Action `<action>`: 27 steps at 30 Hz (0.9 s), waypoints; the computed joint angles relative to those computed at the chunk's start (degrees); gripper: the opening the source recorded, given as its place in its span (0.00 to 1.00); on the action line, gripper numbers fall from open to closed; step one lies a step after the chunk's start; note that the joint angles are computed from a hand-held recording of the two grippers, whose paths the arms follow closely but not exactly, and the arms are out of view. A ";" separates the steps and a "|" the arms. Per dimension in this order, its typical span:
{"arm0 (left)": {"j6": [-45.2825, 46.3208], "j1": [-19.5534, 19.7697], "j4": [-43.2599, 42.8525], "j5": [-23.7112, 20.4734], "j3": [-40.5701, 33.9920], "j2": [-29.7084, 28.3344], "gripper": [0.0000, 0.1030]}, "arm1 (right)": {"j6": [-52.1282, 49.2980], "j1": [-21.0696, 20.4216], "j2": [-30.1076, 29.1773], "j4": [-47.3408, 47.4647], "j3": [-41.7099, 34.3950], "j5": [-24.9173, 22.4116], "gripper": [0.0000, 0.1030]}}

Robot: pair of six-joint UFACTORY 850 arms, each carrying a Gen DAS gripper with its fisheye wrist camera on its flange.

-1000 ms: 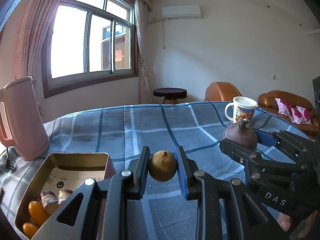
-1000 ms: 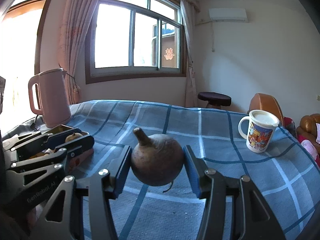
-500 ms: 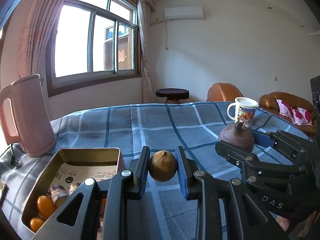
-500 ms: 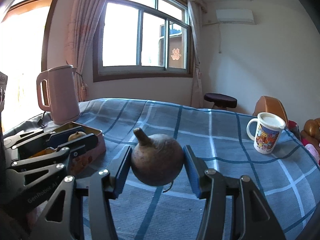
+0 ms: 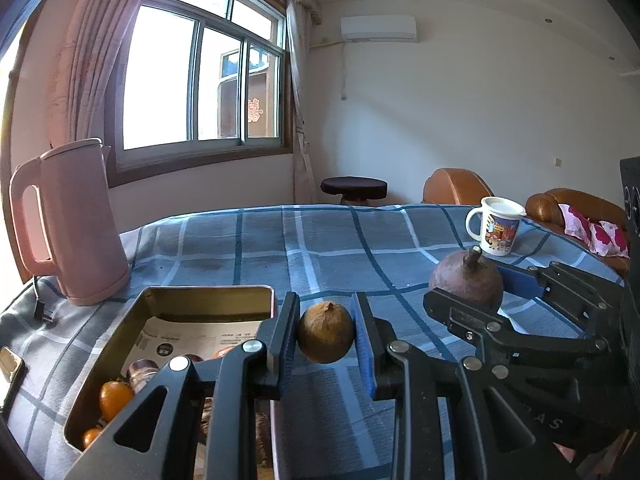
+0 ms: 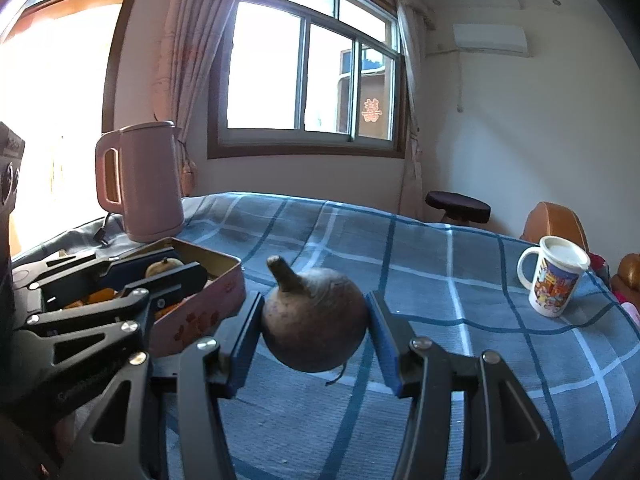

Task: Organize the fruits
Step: 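Carry the purple-brown fruit over the tin with the right tool while the left tool carries the tan fruit there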

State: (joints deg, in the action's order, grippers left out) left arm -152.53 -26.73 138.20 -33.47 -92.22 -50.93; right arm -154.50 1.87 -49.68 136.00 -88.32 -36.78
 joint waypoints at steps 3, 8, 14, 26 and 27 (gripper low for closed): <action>-0.58 0.24 0.11 -0.33 1.09 0.65 0.27 | -0.51 0.45 0.24 -0.10 0.42 -0.13 0.53; -1.49 0.63 0.39 -1.00 2.90 1.68 0.27 | -0.72 0.98 0.43 -0.45 0.73 -0.32 0.53; -2.08 1.04 0.28 -1.75 4.77 2.81 0.27 | -1.25 1.71 0.77 -0.89 1.22 -0.55 0.53; -2.47 1.77 -0.08 -2.71 7.62 4.55 0.27 | -0.54 2.68 0.62 -2.62 1.03 -1.05 0.53; -2.50 1.84 -0.14 -2.77 7.88 4.70 0.27 | -0.54 2.75 0.61 -2.71 1.01 -1.08 0.53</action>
